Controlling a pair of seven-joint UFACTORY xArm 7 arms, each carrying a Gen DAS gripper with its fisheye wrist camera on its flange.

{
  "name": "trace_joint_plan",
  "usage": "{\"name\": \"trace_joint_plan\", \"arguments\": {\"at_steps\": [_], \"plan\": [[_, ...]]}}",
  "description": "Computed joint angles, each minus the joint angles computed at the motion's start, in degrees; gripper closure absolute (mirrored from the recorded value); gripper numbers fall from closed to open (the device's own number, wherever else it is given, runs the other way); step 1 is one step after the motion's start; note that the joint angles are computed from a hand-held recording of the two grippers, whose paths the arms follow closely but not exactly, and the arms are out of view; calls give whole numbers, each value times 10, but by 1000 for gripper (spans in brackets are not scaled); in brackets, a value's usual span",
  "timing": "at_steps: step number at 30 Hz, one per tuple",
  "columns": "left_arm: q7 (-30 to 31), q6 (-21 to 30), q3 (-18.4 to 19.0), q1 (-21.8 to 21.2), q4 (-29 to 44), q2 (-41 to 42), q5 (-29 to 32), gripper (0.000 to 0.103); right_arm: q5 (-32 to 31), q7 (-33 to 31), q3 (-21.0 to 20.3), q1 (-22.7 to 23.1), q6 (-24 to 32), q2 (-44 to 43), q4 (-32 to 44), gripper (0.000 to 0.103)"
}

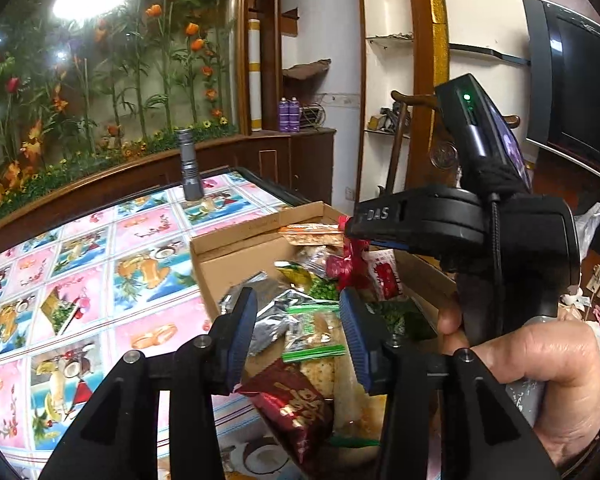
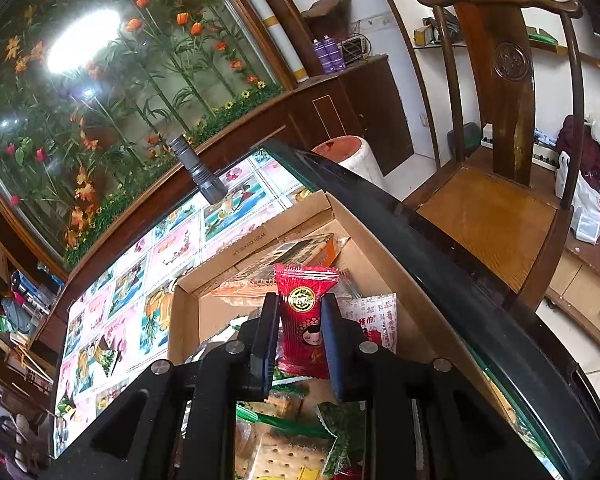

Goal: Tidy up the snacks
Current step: 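Grasp the green pea bag with the left gripper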

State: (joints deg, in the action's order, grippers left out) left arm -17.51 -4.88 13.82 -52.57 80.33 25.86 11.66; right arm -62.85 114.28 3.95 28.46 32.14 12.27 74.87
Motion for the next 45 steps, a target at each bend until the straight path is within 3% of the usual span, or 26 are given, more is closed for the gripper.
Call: {"name": "trace_joint_plan", "arguments": {"at_steps": [12,18,22,27,29,30,33,35,40,45], "plan": [[-35,-5,79,-39,-55,-40,8,61,-84,56,6,6,31,-2,5,79],[-48,-8,102,-31,-85,-63,9,60,-145,94,10,19,60,-8,6,79],[-62,-13,184,-68,-114,-71,6,55,-231,137,22,26,73,-13,6,79],[-128,56,308,-108,-113,-54,28,50,-274,120,32,26,39,14,40,79],[-196,136,389,-141,-89,-18,43,50,-272,102,31,31,35,25,52,79],[-227,169,412,-148,-78,-3,47,50,-266,87,31,35,39,32,59,79],[-289,253,439,-136,-43,33,54,43,-255,67,25,43,35,42,69,79],[-343,316,467,-146,-15,72,74,32,-253,66,20,45,25,44,70,79],[-376,363,442,-101,28,101,94,25,-253,60,12,53,25,45,71,79],[-330,399,333,13,83,103,52,25,-265,47,14,68,54,50,80,79]]}}
